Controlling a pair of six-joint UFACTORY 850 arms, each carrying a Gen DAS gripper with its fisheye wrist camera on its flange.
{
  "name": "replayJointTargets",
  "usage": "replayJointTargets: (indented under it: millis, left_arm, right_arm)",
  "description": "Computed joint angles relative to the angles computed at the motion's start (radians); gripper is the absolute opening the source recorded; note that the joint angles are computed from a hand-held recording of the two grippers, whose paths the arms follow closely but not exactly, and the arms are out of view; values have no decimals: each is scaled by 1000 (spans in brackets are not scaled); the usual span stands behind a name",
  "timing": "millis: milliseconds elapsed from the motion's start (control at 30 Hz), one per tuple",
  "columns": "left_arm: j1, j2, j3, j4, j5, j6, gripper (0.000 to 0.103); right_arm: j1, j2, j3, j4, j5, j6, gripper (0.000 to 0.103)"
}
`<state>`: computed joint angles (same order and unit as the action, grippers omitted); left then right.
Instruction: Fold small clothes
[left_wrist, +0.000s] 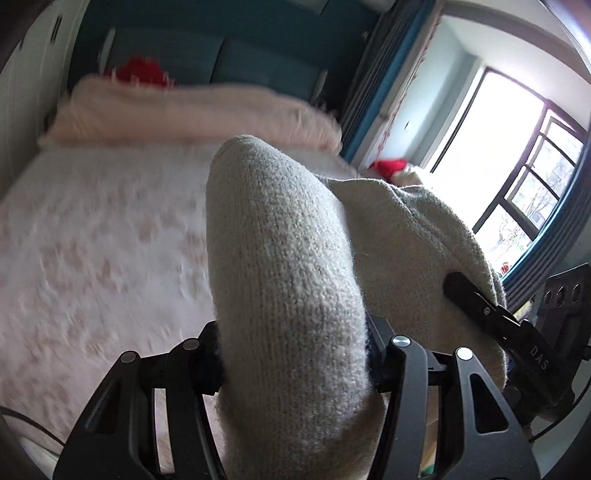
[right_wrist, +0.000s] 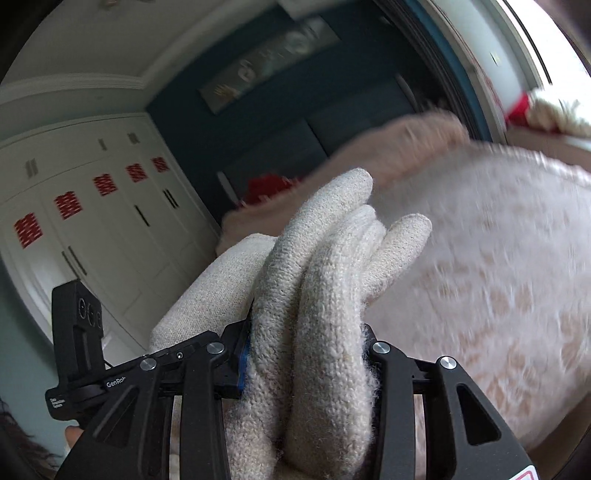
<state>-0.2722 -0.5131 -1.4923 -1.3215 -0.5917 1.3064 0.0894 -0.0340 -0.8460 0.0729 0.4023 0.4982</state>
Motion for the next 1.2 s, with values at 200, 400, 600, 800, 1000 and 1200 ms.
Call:
replayJointTargets:
  millis: [200, 400, 600, 800, 1000, 1200]
  left_arm:
    - [47, 98, 57, -194, 2, 221, 54]
    - [124, 166, 84, -379, -63, 413, 54]
    - [207, 177, 85, -502, -119, 536, 56]
    - [271, 113, 42, -486, -103, 552, 59]
    - [278, -113, -93, -381, 3, 478, 63]
    - [241, -430, -274, 37, 311, 62, 53]
  right_arm:
    - [97, 19, -56, 245, 75, -312, 37]
    - [131, 12, -125, 92, 129, -259, 38]
    - [171, -72, -247, 0, 136, -242, 39]
    - [186, -217, -368, -147, 108, -64, 40]
    - [158, -484, -507, -370, 56, 250, 46]
    - [151, -789, -675, -790, -294, 866, 48]
